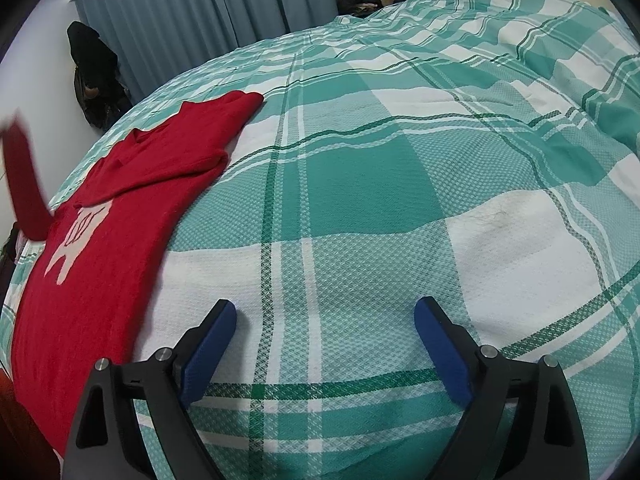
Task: Fold small clothes
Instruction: 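Grasp the other sleeve with the left gripper and fold it across the body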
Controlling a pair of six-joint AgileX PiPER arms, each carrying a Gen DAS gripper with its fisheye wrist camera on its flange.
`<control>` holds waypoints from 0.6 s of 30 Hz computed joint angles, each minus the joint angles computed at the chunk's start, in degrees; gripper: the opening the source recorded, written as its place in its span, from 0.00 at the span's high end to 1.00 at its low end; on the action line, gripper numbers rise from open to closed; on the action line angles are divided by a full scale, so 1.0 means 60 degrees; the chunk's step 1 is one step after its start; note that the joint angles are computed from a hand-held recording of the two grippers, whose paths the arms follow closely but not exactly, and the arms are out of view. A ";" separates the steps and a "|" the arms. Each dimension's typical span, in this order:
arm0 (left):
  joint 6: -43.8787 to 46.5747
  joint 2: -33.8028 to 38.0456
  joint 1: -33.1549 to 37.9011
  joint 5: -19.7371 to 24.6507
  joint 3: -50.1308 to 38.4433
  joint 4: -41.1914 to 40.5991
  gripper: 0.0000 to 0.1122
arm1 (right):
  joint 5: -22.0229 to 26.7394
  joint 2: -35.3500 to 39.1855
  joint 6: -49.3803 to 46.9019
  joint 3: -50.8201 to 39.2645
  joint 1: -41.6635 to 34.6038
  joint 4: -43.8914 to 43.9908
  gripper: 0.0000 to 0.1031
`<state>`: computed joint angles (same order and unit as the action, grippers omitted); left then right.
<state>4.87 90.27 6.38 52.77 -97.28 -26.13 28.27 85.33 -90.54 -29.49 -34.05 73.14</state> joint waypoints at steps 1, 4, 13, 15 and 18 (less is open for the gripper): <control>-0.0198 0.0178 -0.0693 -0.0097 -0.0254 0.0133 0.96 | 0.0000 0.0000 0.0000 0.0000 0.0000 0.0000 0.12; -0.1321 0.0802 -0.3048 -0.0803 -0.0241 0.1348 0.61 | 0.0036 -0.0019 0.0092 -0.0008 0.0003 -0.0072 0.12; -0.0873 -0.1131 -0.4037 -0.1411 0.5857 0.1673 0.34 | 0.0154 0.0033 0.0003 -0.0030 -0.0013 -0.0084 0.10; -0.0937 -0.2158 -0.2926 -0.1418 0.6814 0.2100 0.34 | 0.0180 0.0060 -0.0118 -0.0024 -0.0014 -0.0012 0.08; -0.0280 -0.2370 -0.0847 -0.1457 0.6960 0.2078 0.35 | 0.0111 0.0070 -0.0243 0.0004 0.0071 0.0084 0.06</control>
<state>3.19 76.05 1.30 44.02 -55.52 -13.67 28.94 85.75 -92.00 -29.46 -33.63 73.64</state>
